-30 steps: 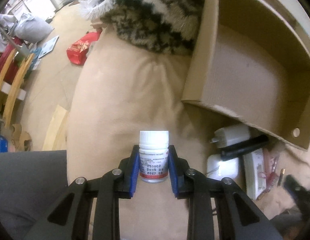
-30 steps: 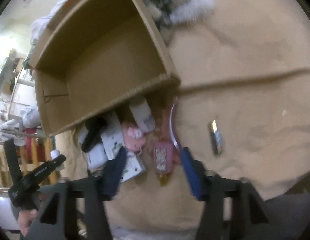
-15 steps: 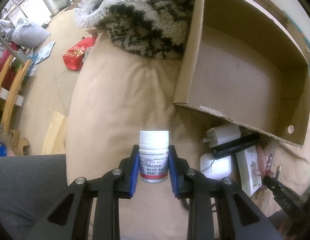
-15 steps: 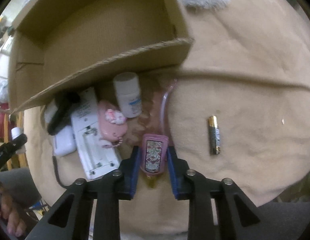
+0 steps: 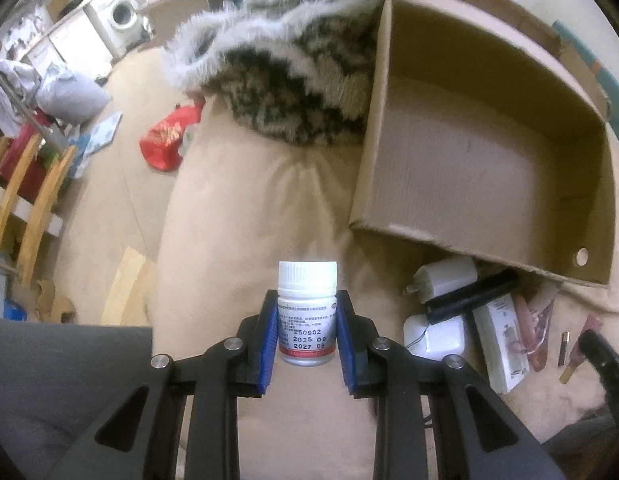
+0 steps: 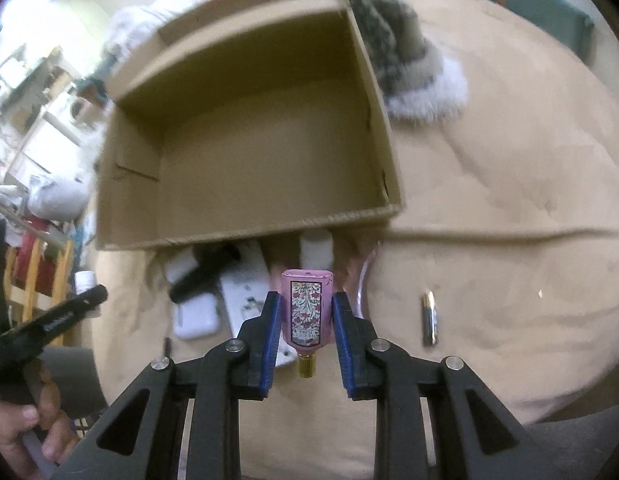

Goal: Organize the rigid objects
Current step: 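Grasp the pink sanitizer bottle with the right gripper while the left gripper lifts the pill bottle, then lower both bottles into the box and open both grippers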

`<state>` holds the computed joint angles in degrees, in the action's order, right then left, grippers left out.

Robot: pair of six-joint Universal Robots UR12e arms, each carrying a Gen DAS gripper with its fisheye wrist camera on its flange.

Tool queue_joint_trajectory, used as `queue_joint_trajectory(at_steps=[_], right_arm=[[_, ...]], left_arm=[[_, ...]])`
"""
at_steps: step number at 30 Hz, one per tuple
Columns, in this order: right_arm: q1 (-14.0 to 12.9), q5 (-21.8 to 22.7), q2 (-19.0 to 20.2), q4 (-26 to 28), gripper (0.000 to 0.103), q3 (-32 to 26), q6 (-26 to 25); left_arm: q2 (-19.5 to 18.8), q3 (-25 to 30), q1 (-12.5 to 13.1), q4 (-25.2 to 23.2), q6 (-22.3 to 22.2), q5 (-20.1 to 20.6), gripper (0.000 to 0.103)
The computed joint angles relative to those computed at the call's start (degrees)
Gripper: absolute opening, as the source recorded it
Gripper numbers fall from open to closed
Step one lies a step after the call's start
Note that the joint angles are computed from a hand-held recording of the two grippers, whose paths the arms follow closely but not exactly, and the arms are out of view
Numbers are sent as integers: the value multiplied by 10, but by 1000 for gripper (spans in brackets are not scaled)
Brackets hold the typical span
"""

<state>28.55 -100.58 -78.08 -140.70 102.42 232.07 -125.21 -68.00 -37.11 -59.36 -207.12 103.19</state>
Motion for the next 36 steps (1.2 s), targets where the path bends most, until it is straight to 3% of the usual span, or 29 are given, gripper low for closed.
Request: queue_joint_trajectory(at_steps=[4, 11, 27, 30, 33, 36], right_arm=[[-2, -20, -14, -51, 27, 12, -21], [2, -34, -11, -79, 27, -8, -66], [-52, 50, 40, -86, 27, -80, -146], [-60, 66, 50, -88, 27, -77, -139], [-64, 77, 57, -80, 27, -71, -123], [-66, 87, 65, -60, 27, -73, -120]], left_arm=[[11, -5, -3, 37, 9, 3, 24], [13, 23, -7, 62, 43, 6, 24], [-68, 149, -6, 50, 99, -25, 24], [-85, 164, -3, 48, 129, -65, 24], [-93, 162, -5, 56, 138, -52, 24], [-95, 159, -2, 49, 129, -64, 24]])
